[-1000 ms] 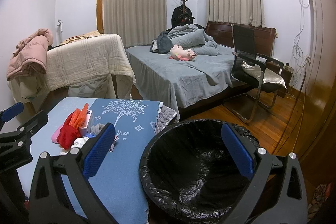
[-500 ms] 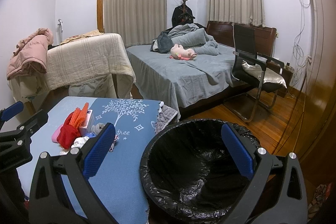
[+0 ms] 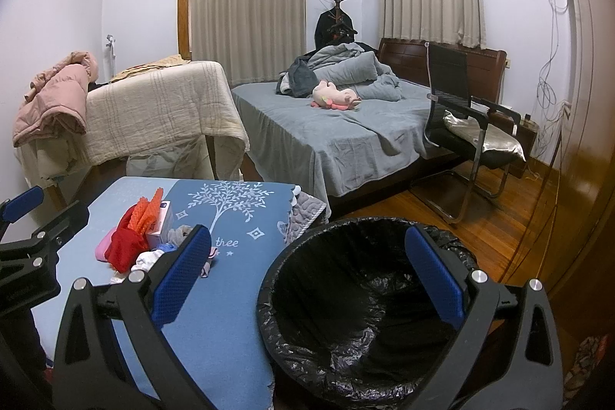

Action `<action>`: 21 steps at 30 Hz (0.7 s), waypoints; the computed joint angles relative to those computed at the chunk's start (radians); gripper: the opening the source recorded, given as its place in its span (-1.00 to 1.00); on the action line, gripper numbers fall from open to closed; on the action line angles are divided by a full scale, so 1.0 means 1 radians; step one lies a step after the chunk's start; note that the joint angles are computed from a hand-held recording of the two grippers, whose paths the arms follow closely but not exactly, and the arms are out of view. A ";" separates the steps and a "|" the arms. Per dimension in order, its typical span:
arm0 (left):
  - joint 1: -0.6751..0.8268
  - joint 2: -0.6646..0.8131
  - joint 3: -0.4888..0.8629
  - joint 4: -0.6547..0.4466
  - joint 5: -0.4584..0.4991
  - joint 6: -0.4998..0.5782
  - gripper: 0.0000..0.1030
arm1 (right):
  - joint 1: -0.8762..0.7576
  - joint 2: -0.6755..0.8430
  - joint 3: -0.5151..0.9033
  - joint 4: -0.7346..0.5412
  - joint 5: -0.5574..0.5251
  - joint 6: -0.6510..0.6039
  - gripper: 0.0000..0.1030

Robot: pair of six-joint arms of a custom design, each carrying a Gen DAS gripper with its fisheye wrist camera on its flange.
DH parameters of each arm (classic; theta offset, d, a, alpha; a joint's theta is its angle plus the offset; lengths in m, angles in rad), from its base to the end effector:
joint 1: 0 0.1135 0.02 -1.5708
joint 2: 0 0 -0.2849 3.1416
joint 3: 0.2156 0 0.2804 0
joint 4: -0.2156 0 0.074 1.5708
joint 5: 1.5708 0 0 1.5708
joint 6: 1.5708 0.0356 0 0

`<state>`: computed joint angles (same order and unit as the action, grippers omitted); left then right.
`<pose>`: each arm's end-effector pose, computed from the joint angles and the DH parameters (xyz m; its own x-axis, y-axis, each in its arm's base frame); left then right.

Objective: Collect trash

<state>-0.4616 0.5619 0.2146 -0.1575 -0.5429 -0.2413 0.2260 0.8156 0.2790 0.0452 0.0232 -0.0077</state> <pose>0.1410 -0.0496 0.1779 -0.4148 -0.0221 -0.9096 -0.1263 0.9914 0.0335 0.1828 0.0412 0.1808 -0.4583 -0.1133 -0.8816 -0.2076 0.9781 -0.0177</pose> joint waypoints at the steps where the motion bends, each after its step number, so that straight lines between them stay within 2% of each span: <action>1: 0.000 0.000 0.000 0.000 0.000 0.000 0.88 | 0.000 0.000 0.000 0.000 0.000 0.000 0.90; 21: 0.000 0.003 0.001 0.000 0.001 -0.004 0.88 | 0.011 0.000 0.000 0.000 0.009 0.006 0.90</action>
